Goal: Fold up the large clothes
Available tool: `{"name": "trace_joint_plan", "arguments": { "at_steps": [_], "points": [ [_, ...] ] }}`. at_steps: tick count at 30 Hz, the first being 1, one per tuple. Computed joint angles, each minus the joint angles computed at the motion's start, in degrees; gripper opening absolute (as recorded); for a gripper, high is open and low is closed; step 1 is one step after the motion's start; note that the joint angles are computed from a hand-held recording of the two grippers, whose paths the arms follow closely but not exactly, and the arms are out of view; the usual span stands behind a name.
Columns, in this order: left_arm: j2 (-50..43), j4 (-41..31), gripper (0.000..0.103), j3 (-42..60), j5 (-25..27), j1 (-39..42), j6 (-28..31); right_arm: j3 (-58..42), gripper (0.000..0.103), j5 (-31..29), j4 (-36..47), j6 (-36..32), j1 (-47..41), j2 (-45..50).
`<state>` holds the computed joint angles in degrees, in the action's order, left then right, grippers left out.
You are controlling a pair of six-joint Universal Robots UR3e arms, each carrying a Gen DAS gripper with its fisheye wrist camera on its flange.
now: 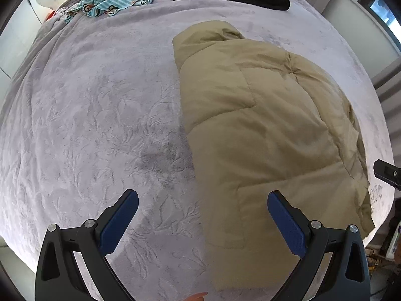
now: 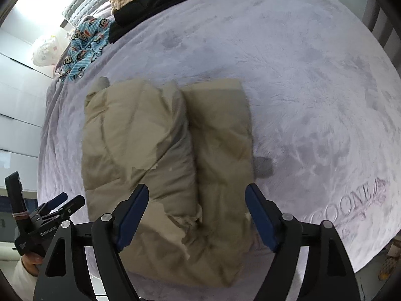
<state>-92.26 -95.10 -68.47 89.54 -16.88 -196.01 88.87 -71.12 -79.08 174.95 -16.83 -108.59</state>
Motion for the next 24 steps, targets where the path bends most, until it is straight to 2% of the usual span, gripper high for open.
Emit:
{"name": "trace_joint_plan", "arguments": {
  "at_steps": [9,10,11,18,24],
  "points": [
    [-3.25,-0.40,0.103,2.24,-0.84,-0.41,-1.83,1.71,0.085,2.15,1.18,-8.55,-6.98,3.84],
    [-3.34,-0.26,0.103,2.17,-1.11,-0.28,-1.75,2.21,0.090,2.54,1.14,-8.97,-7.39,4.01],
    [-3.52,-0.17,0.103,2.22,-1.43,-0.15,-1.66,2.56,0.103,2.97,1.29,-9.37,-7.86,4.26],
    [-3.91,1.08,0.103,1.25,-5.49,1.88,0.10,5.72,0.103,8.36,1.99,-12.22,-12.19,4.60],
    [-2.41,3.59,0.103,-2.39,-12.78,7.23,4.04,6.03,0.103,10.47,4.05,-14.75,-12.77,9.91]
  ]
}}
